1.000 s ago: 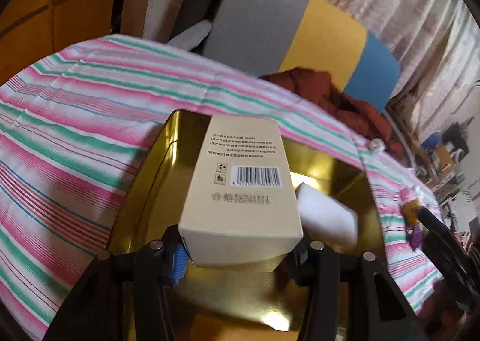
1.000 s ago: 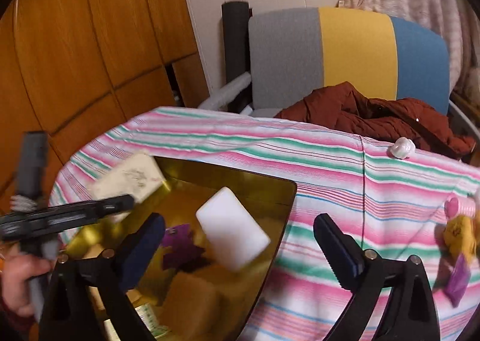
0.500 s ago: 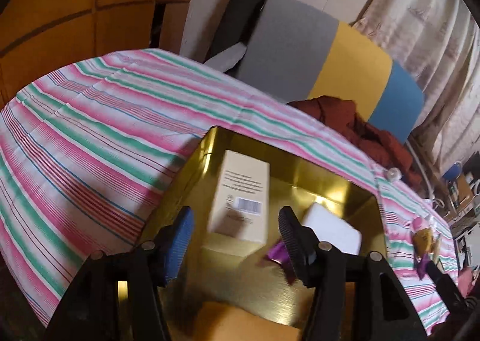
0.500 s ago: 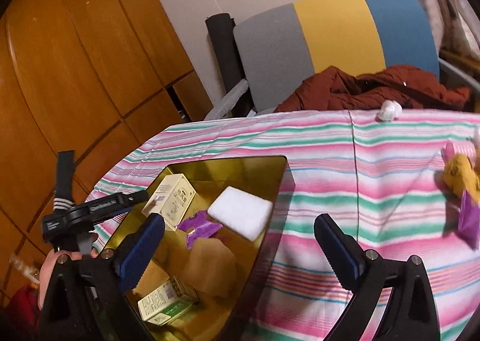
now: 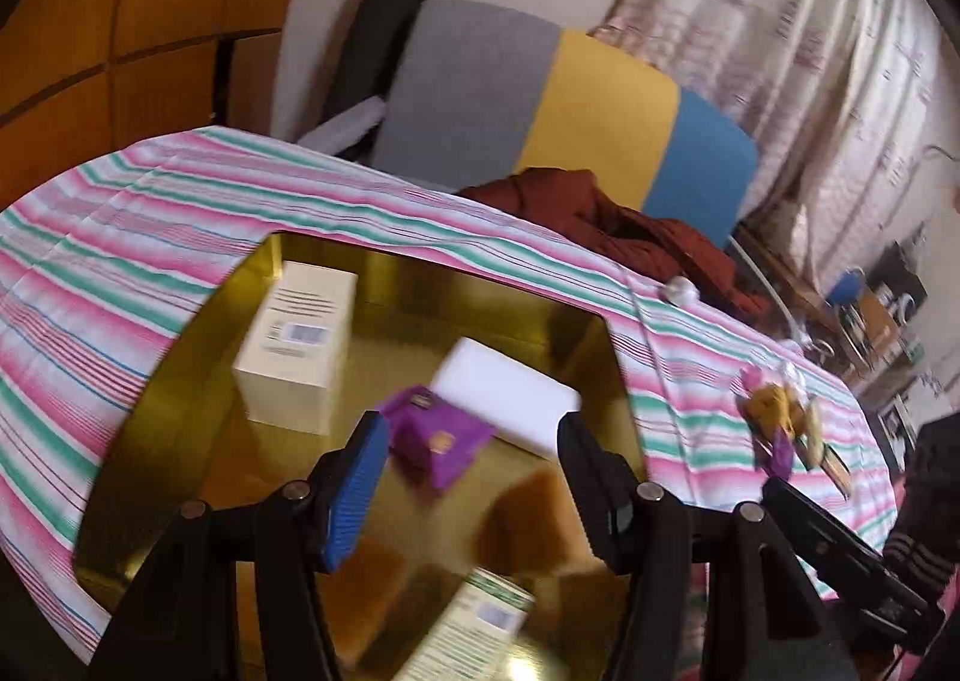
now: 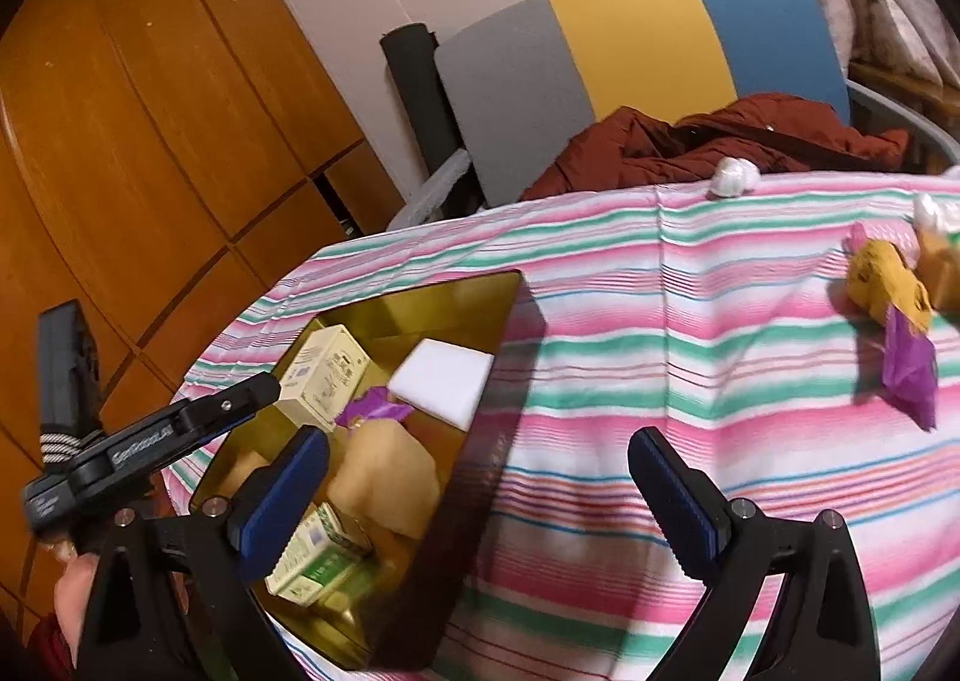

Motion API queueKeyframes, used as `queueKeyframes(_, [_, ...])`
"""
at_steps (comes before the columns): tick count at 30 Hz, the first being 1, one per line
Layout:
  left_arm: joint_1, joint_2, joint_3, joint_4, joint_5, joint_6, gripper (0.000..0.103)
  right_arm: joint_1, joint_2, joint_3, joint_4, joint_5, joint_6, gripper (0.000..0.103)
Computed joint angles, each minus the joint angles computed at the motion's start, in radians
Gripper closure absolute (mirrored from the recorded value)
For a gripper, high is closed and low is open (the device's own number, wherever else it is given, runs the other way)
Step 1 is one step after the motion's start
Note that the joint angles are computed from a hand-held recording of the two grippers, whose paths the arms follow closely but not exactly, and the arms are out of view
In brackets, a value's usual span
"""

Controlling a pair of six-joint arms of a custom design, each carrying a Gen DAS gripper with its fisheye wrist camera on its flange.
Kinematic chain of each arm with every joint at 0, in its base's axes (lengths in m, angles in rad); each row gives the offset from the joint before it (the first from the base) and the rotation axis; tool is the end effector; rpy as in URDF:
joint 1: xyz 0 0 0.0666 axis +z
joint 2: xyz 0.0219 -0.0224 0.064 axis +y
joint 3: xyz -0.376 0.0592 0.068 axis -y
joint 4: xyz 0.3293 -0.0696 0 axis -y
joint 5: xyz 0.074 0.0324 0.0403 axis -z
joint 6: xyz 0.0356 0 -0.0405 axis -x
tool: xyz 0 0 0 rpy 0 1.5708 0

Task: Organize objects
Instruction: 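Release the beige box into the tin with the left tool while the right drops the white block, then move both tools from the tin back toward the remaining snack items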

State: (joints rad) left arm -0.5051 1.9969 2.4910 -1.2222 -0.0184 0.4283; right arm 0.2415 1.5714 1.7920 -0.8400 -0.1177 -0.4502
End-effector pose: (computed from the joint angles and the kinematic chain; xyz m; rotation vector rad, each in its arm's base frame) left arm 0.5347 -0.2953 0.5280 0.0803 2.3409 -0.4531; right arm 0.4849 0.1233 0.5150 0.1651 2.2271 0.5135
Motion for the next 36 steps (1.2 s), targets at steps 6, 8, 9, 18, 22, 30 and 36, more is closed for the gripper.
queueKeyframes(6, [-0.052,-0.04,-0.068,0.055,0.046,-0.027,0.044,-0.029,-0.041,-0.06,0.007,0.004,-0.004,0.002])
queueKeyframes(8, [-0.074,-0.056,-0.098,0.083,0.07,-0.045,0.044,-0.038,-0.053,-0.077,0.01,0.003,-0.002,0.002])
queueKeyframes(9, [-0.09,-0.054,-0.094,0.081,0.076,-0.064,0.044,-0.045,-0.059,-0.088,0.009,0.007,-0.001,0.002])
queueKeyframes(18, [-0.17,0.002,-0.009,0.019,0.113,-0.094,0.044,-0.111,-0.121,-0.187,0.015,0.021,-0.004,0.002])
queueKeyframes(22, [-0.204,0.027,0.013,-0.008,0.141,-0.072,0.043,-0.154,-0.142,-0.222,0.011,0.027,-0.005,0.002])
queueKeyframes(30, [-0.257,0.094,0.1,-0.094,0.169,-0.083,0.043,-0.262,-0.181,-0.279,0.011,0.023,0.036,0.002])
queueKeyframes(36, [-0.272,0.123,0.142,-0.138,0.166,-0.087,0.044,-0.349,-0.129,-0.216,-0.03,0.002,0.121,0.014])
